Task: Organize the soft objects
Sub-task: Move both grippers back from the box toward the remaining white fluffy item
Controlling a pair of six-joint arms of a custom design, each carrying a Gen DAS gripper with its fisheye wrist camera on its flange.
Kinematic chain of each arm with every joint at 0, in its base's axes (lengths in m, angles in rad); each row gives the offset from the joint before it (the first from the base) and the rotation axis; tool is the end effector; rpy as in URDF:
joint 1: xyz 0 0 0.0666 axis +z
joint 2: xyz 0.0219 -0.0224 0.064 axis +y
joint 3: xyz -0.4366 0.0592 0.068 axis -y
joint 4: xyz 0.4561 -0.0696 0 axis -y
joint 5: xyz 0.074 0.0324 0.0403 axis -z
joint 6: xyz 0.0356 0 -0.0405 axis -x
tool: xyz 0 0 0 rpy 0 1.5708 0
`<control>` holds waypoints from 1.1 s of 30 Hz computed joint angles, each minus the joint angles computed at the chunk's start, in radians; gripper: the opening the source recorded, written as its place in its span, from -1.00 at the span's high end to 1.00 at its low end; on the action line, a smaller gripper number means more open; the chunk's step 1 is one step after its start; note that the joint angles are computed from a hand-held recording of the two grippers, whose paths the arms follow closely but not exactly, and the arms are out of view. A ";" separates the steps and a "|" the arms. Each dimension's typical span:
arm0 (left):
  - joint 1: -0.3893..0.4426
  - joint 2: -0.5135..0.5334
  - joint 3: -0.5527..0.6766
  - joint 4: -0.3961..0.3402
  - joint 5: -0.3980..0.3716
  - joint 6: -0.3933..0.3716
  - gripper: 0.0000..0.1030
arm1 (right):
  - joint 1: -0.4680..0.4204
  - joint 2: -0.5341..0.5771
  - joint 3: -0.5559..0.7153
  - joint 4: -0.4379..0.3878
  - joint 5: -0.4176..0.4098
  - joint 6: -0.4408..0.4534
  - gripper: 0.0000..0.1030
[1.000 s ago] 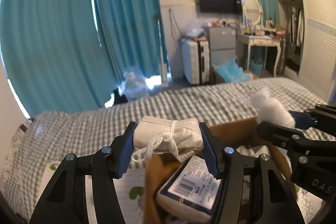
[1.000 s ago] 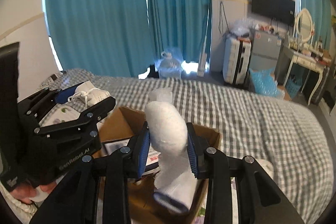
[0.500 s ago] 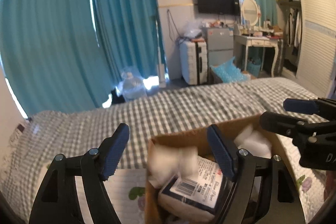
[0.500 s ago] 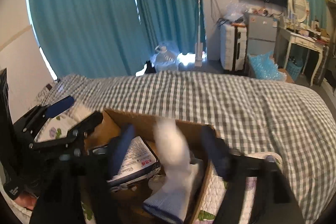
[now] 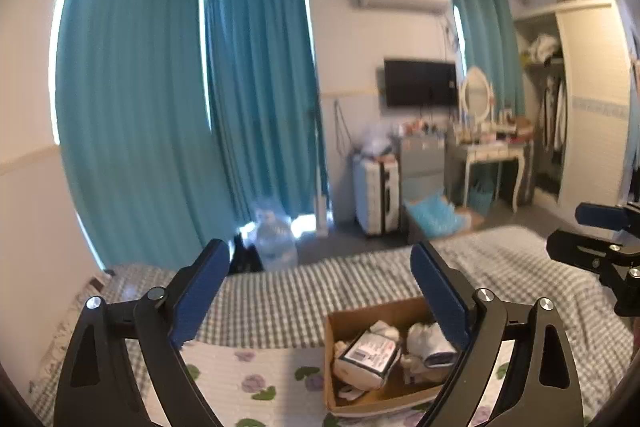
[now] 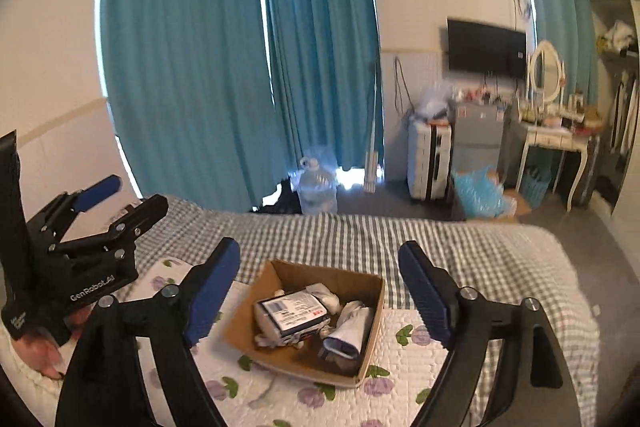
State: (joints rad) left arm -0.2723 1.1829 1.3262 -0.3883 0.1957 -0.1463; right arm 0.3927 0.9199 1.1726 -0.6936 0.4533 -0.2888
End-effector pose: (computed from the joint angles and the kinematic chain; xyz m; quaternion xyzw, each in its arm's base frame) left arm 0.4572 -0.1353 0.5990 0.2218 0.7548 -0.1154 0.6064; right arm 0.3284 0.1187 0.5877 0.0774 0.8282 -0.0045 0.5551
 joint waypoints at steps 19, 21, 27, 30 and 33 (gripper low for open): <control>0.122 -0.021 -0.290 0.003 0.126 -0.104 -0.82 | 0.155 0.088 -0.258 0.057 0.058 -0.213 -0.94; 0.114 0.012 -0.308 0.026 0.096 -0.124 -0.82 | 0.131 0.142 -0.283 0.096 0.032 -0.215 -0.94; 0.121 0.146 -0.314 0.032 0.072 -0.168 -0.82 | 0.058 0.324 -0.298 0.184 -0.143 -0.216 -0.77; 0.127 0.204 -0.305 0.019 0.045 -0.168 -0.82 | 0.037 0.398 -0.293 0.216 -0.198 -0.219 -0.58; 0.131 0.250 -0.297 0.007 0.024 -0.154 -0.82 | 0.029 0.473 -0.287 0.253 -0.231 -0.221 -0.37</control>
State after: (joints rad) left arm -0.1409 1.4328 1.0296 -0.3815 0.2202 -0.3006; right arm 0.4220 1.3933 0.8857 -0.4402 0.2222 -0.5098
